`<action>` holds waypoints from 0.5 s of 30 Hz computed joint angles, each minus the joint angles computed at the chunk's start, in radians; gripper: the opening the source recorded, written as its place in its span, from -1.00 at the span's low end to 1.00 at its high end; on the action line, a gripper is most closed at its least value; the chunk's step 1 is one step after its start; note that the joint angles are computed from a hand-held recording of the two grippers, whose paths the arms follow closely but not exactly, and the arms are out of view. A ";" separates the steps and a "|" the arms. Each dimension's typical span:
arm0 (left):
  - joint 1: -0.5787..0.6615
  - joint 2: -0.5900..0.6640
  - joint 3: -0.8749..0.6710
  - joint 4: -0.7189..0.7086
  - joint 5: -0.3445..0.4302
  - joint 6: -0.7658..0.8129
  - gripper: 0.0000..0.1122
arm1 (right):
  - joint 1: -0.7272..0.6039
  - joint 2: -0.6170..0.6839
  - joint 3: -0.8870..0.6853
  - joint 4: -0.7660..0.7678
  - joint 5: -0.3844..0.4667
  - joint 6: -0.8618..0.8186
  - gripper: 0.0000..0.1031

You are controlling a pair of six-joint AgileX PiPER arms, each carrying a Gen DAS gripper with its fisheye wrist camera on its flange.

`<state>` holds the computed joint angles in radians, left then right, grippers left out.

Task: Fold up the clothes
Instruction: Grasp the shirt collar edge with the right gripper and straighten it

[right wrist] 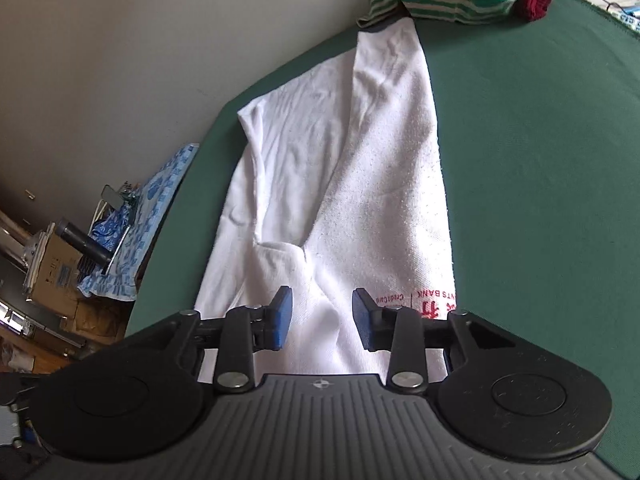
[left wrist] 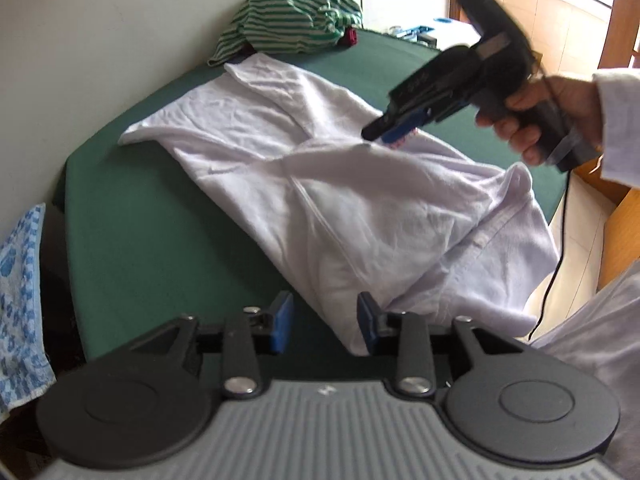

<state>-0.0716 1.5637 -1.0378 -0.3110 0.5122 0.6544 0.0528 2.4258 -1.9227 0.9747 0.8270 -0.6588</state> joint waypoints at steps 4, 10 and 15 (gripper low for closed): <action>0.007 0.016 -0.032 -0.053 -0.005 0.005 -0.29 | 0.000 0.056 -0.086 0.006 0.052 0.069 -0.91; -0.057 0.202 -0.110 -0.123 -0.036 -0.012 -0.14 | 0.013 -0.184 0.239 0.181 -0.177 -0.335 -0.94; -0.084 0.260 -0.088 -0.104 -0.064 0.006 -0.13 | 0.005 -0.194 0.276 0.135 -0.190 -0.306 -0.77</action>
<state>-0.1556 1.8241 -1.1256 -0.4145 0.4480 0.6602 0.0578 2.2313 -1.6468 1.1093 0.6369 -0.9651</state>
